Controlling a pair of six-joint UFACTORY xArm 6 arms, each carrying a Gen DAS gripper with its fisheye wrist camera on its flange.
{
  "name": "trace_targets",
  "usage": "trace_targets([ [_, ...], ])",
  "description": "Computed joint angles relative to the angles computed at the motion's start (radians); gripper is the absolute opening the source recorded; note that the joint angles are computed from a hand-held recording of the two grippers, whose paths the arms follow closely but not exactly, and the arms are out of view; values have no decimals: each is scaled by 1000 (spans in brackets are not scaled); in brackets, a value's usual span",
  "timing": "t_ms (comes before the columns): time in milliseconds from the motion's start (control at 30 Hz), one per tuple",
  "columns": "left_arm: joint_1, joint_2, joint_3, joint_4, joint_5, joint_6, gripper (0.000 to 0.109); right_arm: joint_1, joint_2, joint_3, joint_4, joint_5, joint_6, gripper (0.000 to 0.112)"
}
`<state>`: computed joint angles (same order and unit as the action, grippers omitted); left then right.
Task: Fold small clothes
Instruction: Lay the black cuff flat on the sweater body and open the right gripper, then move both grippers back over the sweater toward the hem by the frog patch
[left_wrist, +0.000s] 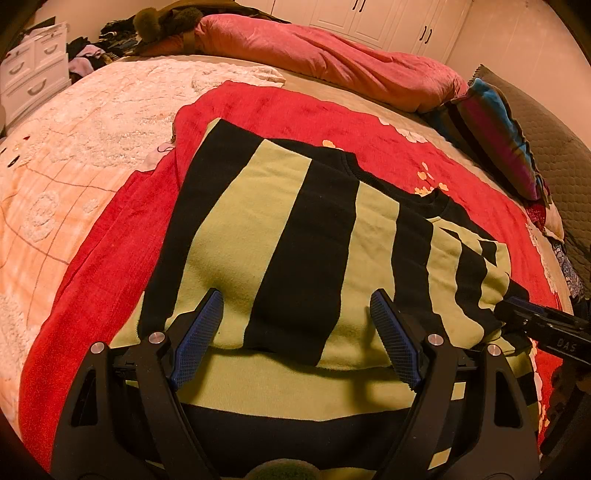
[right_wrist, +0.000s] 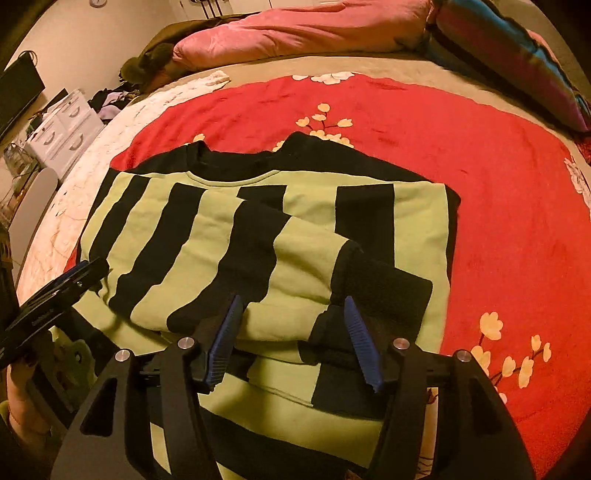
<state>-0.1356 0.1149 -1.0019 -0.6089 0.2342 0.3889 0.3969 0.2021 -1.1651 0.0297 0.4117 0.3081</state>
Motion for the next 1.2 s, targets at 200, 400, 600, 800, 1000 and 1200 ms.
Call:
trace_targets([
  [200, -1, -1, -1, -3, 1, -2, 74, 4, -9, 15, 22, -31, 6, 64],
  [400, 0, -8, 0, -20, 1, 4, 74, 10, -35, 33, 32, -58, 22, 77],
  [600, 8, -29, 11, -45, -4, 16, 75, 5, -68, 52, -16, -74, 93, 90],
  [800, 18, -50, 23, -29, -11, -4, 83, 4, -91, 71, -41, -81, 136, 95],
  [1000, 34, -63, 35, 41, -23, -74, 93, 8, -106, 84, -56, -88, 157, 96],
  [1200, 44, -71, 41, 69, -30, -111, 93, 7, -125, 96, -109, -97, 207, 97],
])
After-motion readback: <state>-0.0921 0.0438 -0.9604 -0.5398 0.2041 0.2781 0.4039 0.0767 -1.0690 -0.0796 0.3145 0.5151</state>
